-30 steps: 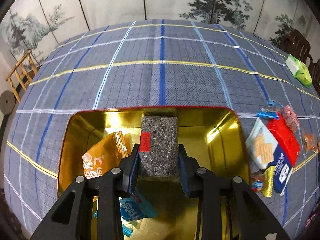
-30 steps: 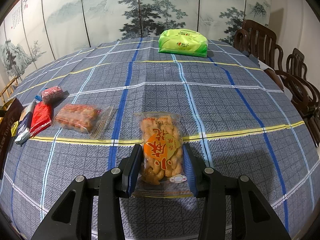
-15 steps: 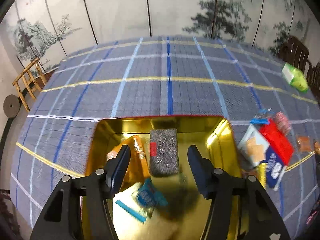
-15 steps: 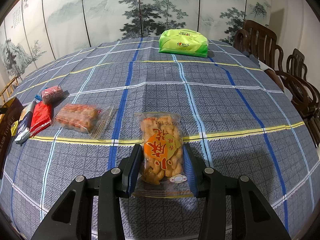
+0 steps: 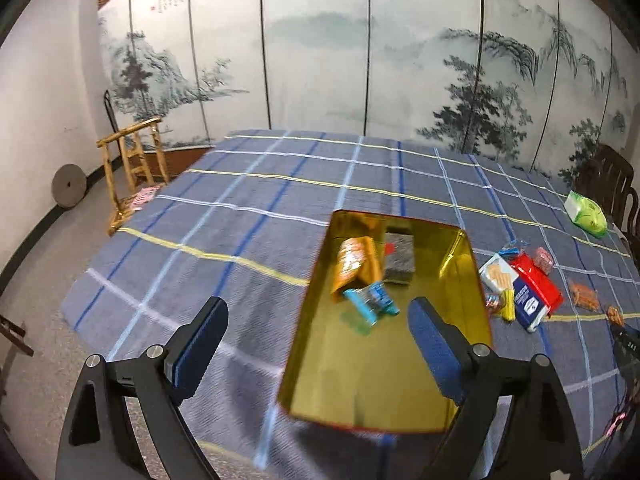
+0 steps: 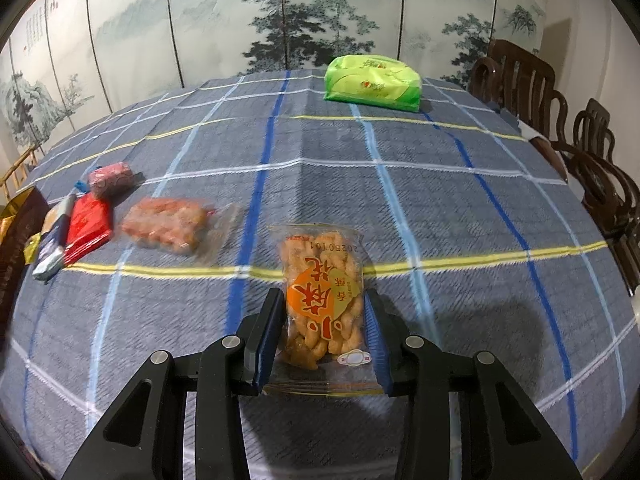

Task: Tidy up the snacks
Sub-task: 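Carry the peanut bag to the gold tin and release it with the right gripper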

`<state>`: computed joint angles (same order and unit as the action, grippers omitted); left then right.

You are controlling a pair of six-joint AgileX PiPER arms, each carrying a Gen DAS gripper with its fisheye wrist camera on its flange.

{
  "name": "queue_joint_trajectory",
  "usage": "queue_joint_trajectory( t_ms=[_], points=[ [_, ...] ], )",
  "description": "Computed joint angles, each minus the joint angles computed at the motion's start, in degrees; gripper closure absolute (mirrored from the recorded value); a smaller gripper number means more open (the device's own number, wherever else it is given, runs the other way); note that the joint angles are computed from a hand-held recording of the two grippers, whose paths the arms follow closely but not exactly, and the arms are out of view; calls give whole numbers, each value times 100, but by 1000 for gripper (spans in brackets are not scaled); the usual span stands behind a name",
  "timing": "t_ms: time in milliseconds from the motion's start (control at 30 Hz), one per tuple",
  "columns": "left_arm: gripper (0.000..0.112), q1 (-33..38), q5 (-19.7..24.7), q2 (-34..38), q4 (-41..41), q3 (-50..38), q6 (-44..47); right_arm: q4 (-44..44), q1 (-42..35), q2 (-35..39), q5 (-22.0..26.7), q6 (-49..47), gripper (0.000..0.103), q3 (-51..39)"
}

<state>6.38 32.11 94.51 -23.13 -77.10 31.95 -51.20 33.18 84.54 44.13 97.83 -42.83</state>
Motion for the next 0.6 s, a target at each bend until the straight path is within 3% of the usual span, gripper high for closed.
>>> queue_joint_trajectory(
  t_ms=[267, 467, 600],
  points=[
    [23, 136, -306, -507, -412, 772, 522, 234, 718, 93, -179, 299, 64, -381],
    [23, 315, -8, -514, -994, 768, 1023, 310, 1204, 483, 124, -80, 64, -1428],
    [23, 450, 100, -616, -1336, 904, 1502, 445, 1290, 713, 5, -325, 64, -2040]
  ],
)
